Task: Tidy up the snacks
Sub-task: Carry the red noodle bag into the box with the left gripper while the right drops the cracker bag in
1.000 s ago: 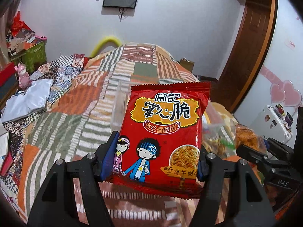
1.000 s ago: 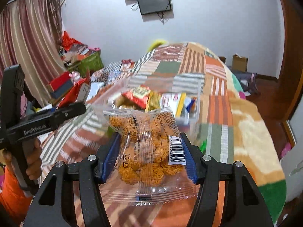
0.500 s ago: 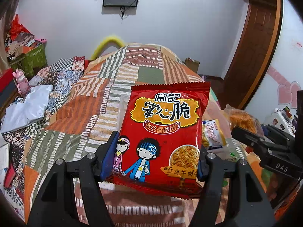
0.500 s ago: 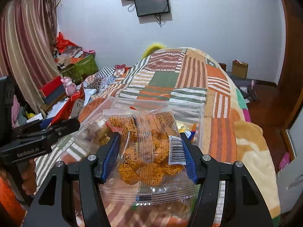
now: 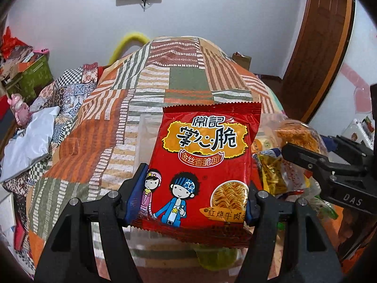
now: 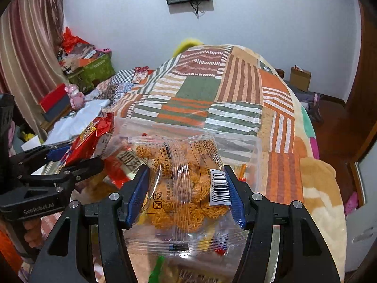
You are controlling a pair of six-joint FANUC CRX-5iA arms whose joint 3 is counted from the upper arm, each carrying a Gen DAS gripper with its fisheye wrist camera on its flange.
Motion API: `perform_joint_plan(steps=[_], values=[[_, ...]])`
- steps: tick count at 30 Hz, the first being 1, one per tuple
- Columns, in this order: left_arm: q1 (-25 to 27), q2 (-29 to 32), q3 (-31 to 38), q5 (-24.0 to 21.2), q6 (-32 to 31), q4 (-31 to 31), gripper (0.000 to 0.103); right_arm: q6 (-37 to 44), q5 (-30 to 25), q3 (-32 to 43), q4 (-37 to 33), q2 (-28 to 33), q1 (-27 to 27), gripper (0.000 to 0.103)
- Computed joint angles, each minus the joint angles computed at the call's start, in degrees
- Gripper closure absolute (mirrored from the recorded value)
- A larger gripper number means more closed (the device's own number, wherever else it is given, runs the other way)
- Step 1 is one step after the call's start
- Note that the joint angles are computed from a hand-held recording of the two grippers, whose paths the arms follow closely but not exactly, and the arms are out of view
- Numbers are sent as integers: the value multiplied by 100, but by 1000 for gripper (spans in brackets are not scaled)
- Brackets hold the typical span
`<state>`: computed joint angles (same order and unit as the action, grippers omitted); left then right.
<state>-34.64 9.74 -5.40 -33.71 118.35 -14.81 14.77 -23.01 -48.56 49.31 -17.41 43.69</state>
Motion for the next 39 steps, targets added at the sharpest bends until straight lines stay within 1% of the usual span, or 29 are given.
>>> perform_joint_plan(steps=[3,6,10,12,13,14,18,19,21,23,25,31,34,37,39], values=[[-18,140,145,-58,-52,-43,37,49,-5,99,-18,187,-81,45],[-90,266,327,-127,27,-244,37,-30,39,124,23,287,-134,45],[-193,380,482,-189,58,-413,37,61,-73,195,-82,360,-80,44],[-217,437,544,-220,14,-413,34,173,-116,234,-214,377,-60,41],[-220,447,540,-227,-27,-365,29,245,-147,260,-322,380,-44,41],[-225,450,538,-225,-19,-360,27,265,-136,263,-359,378,-50,41],[-279,417,539,-251,104,-455,25,405,-173,311,-571,358,-52,40],[-283,401,532,-248,110,-455,22,405,-191,318,-581,347,-50,39],[-294,324,474,-196,158,-475,21,358,-227,306,-517,298,-37,36],[-292,232,397,-134,160,-434,20,284,-246,266,-423,225,-19,32],[-289,146,335,-96,169,-412,19,182,-273,200,-285,106,18,30],[-347,-178,135,-27,373,-487,18,-162,-549,-39,166,-299,231,29],[-405,-411,-14,6,527,-566,18,-332,-766,-187,350,-562,409,27],[-474,-602,-130,-7,667,-655,17,-545,-987,-360,530,-865,607,22],[-533,-751,-233,-15,790,-733,17,-716,-1165,-487,636,-1082,764,21]])
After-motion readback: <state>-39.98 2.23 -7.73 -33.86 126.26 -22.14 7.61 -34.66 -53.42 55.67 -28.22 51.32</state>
